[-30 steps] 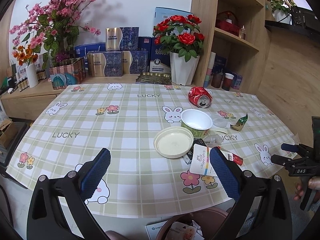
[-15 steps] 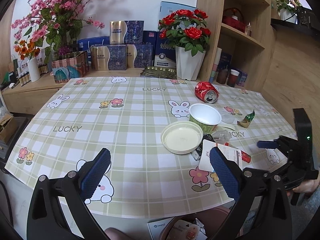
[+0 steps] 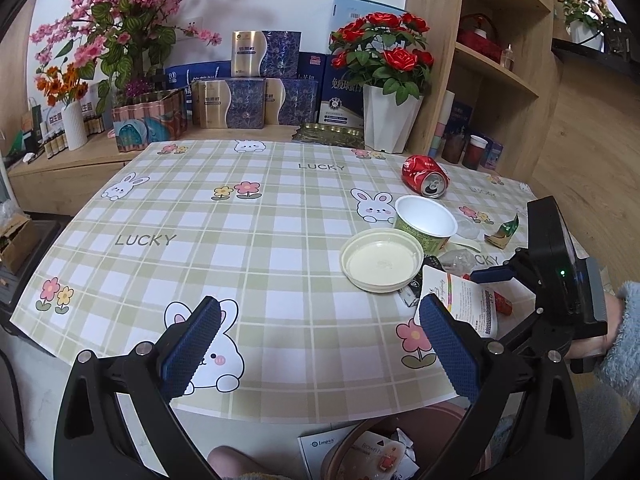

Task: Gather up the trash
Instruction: 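Grasp the white Happy infinity card with the right tool, then grasp the beige round lid with the left tool while the right tool holds the card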

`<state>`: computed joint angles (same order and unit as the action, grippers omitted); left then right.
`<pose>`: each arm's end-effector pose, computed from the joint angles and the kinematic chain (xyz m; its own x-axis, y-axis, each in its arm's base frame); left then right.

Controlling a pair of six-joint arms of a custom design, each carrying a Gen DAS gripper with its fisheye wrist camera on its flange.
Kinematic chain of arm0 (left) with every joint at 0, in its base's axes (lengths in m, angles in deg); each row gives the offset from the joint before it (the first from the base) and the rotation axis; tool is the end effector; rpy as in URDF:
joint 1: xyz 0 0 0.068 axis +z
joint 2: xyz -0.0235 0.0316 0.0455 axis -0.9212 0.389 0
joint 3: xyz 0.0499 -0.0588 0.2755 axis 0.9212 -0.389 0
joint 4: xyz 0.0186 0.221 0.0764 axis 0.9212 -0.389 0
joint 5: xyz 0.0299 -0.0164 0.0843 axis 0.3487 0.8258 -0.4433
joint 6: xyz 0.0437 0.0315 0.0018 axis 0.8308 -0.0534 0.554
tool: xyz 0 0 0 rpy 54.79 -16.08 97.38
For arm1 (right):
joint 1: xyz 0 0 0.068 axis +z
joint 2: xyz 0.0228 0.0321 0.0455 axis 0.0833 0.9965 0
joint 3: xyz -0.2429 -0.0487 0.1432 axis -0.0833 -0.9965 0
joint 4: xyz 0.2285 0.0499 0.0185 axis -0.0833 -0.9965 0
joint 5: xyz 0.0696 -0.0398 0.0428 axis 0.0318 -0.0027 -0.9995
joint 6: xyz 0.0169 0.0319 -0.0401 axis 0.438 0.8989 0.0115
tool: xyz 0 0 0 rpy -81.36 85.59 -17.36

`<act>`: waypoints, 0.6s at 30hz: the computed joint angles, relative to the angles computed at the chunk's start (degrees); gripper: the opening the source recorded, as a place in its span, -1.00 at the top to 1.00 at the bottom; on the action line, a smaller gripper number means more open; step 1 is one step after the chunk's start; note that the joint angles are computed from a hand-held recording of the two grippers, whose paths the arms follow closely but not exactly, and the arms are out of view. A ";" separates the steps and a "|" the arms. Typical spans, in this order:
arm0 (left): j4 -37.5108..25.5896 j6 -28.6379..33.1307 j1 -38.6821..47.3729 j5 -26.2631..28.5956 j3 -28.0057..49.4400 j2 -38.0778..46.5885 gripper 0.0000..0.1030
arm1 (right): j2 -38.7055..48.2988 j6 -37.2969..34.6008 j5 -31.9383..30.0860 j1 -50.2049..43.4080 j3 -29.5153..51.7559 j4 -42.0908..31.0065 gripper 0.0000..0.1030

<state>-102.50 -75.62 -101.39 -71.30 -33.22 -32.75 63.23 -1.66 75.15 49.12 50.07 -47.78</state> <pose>0.1194 -0.0670 0.3330 -0.6072 -0.0504 -0.7929 0.0774 0.9895 -0.1222 0.2307 0.2199 0.2637 -0.5628 -0.6546 -0.5048 -0.6983 0.7032 -0.1334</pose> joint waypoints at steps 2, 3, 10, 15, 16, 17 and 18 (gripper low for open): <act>-0.08 -0.32 0.07 0.21 -0.04 -0.23 -0.88 | 0.23 -0.37 0.22 -0.07 1.24 -1.30 -0.60; -0.14 -0.45 0.07 0.31 -0.06 -0.32 -0.88 | 0.18 -0.47 -0.41 -0.40 1.86 -2.24 -0.50; -0.34 -1.64 -1.29 0.07 0.40 -0.21 -0.88 | -6.61 3.64 -4.84 -1.99 -1.67 -1.66 -0.39; 0.68 -2.26 -2.28 1.47 0.47 1.06 -0.88 | -13.88 8.43 -6.50 -4.64 -6.66 0.96 -0.38; 1.98 -1.57 -2.35 3.17 0.23 1.58 -0.88 | -15.45 9.48 -6.47 -5.50 -7.89 1.44 -0.38; 2.82 -1.08 -2.55 3.92 0.00 1.88 -0.88 | -16.65 10.32 -6.64 -6.48 -8.81 1.73 -0.38; 3.86 -0.40 -2.85 4.74 -0.11 2.59 -0.88 | -18.10 11.48 -6.85 -7.86 -9.99 2.13 -0.38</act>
<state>-98.64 -76.02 -104.24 -66.56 -33.33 -30.16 45.13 9.81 68.30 41.26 40.08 -45.65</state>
